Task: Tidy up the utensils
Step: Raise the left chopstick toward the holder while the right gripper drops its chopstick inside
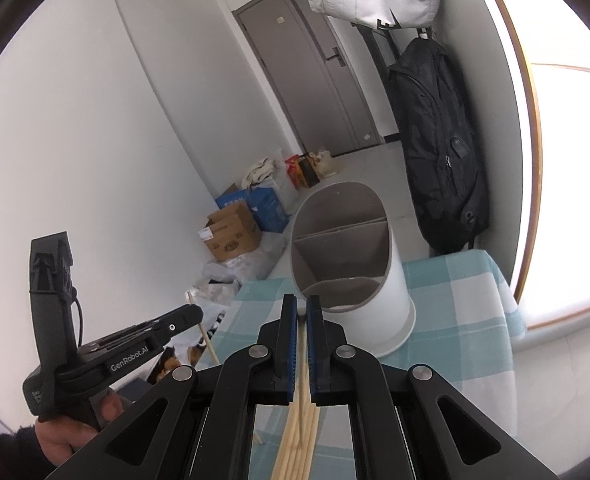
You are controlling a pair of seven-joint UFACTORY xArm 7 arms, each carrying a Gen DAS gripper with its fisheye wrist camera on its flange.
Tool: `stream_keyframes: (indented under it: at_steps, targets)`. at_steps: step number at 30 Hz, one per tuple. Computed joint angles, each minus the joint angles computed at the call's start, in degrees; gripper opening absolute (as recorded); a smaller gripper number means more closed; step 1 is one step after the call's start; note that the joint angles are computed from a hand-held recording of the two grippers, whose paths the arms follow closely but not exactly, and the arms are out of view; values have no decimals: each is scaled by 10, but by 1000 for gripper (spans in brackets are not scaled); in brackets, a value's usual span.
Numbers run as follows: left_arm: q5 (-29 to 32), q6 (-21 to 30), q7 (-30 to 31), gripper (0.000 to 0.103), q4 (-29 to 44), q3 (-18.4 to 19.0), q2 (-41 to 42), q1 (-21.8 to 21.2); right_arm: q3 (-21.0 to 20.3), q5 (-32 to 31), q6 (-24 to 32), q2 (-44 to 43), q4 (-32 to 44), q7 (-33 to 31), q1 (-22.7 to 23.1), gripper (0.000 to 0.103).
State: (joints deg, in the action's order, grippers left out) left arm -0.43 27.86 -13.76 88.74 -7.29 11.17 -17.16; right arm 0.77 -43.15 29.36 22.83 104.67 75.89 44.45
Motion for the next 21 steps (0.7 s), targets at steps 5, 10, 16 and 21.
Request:
stream_keyframes:
  at_steps: [5, 10, 16, 21]
  targets:
    - [-14, -6, 27, 1, 5, -6, -5, 3, -5, -11, -1, 1, 3, 7, 5, 4]
    - [-20, -8, 48, 1, 8, -10, -13, 1, -11, -38, 6, -4, 10, 20, 10, 4]
    - [-44, 23, 63, 1, 54, -14, 0, 0, -6, -45, 14, -2, 33, 5, 5, 4]
    - [-61, 60, 69, 1, 124, -16, 25, -2, 0, -24, 27, -1, 66, -34, -4, 4]
